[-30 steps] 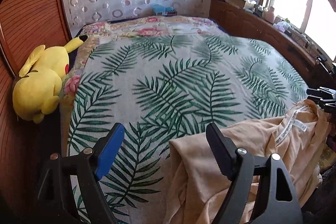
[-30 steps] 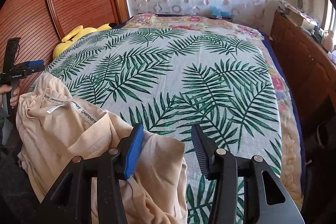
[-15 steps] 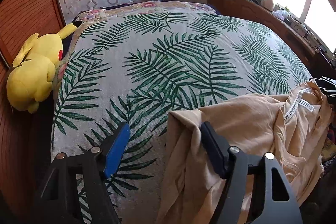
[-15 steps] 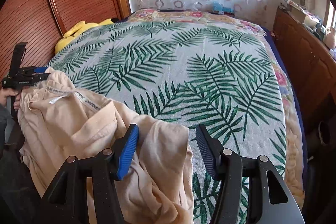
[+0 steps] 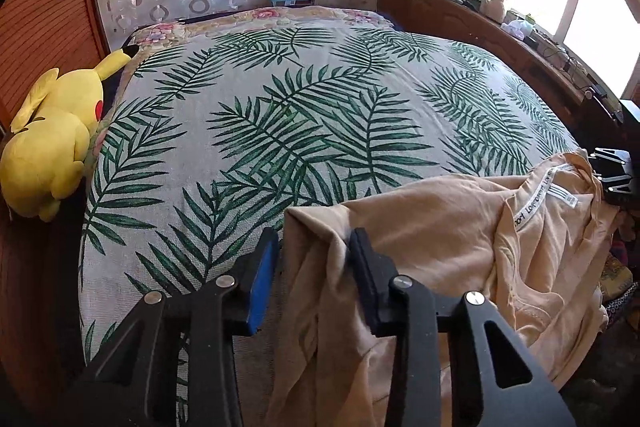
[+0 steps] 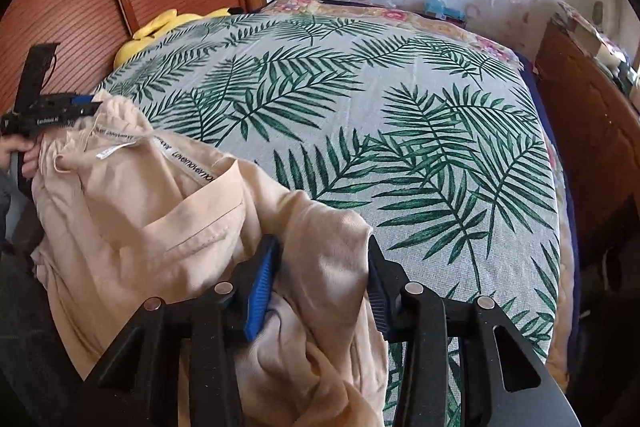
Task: Fold small clothes
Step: 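Raise the beige shirt high with both tools, holding it by the hem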
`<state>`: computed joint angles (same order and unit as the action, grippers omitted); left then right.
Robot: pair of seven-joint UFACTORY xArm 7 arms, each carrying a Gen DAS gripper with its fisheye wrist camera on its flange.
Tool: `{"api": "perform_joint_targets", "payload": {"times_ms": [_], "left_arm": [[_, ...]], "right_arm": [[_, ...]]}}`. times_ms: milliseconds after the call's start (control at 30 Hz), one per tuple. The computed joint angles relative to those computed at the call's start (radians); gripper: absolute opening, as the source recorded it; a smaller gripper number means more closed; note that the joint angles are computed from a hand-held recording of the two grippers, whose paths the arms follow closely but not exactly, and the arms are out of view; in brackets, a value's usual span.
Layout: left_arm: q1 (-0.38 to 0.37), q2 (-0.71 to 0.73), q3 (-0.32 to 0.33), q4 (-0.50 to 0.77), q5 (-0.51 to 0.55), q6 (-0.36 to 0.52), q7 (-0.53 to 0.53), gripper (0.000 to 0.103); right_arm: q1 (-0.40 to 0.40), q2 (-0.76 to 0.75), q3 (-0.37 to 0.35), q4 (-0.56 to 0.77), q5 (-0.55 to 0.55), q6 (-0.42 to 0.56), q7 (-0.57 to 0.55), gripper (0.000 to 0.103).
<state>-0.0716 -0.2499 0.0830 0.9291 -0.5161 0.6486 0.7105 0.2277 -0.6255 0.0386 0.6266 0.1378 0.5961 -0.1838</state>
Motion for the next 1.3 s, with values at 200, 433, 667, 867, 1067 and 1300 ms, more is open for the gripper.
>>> {"api": "perform_joint_targets", "payload": {"times_ms": [200,433,667,867,1067,1300], "left_arm": [[0.001,0.003,-0.004,0.003,0.007,-0.004,-0.011,0.039],[0.001,0.011,-0.009,0.009,0.018,-0.007,-0.019,0.039],[-0.001,0.011,-0.007,0.010,0.014,-0.007,-0.014,0.035],[-0.022,-0.068,0.017,-0.028,-0.070,0.007,0.039,0.007],[-0.072,-0.272,0.104,-0.036,-0.196,0.051,0.090,0.007],[-0.140,-0.379,0.163,0.093,-0.220,0.076,0.087,0.007]], "right_arm": [[0.006,0.025,-0.004,0.024,0.008,0.007,-0.002,0.037],[-0.007,0.012,0.012,0.042,-0.008,0.008,0.015,0.029],[0.012,0.040,-0.026,0.056,0.027,0.037,-0.014,0.023],[0.022,-0.043,-0.023,0.016,0.073,0.019,-0.039,0.009],[-0.003,-0.296,0.010,0.012,0.040,0.060,0.043,0.008],[0.002,-0.399,0.028,0.228,-0.037,0.186,0.025,0.008]]}}
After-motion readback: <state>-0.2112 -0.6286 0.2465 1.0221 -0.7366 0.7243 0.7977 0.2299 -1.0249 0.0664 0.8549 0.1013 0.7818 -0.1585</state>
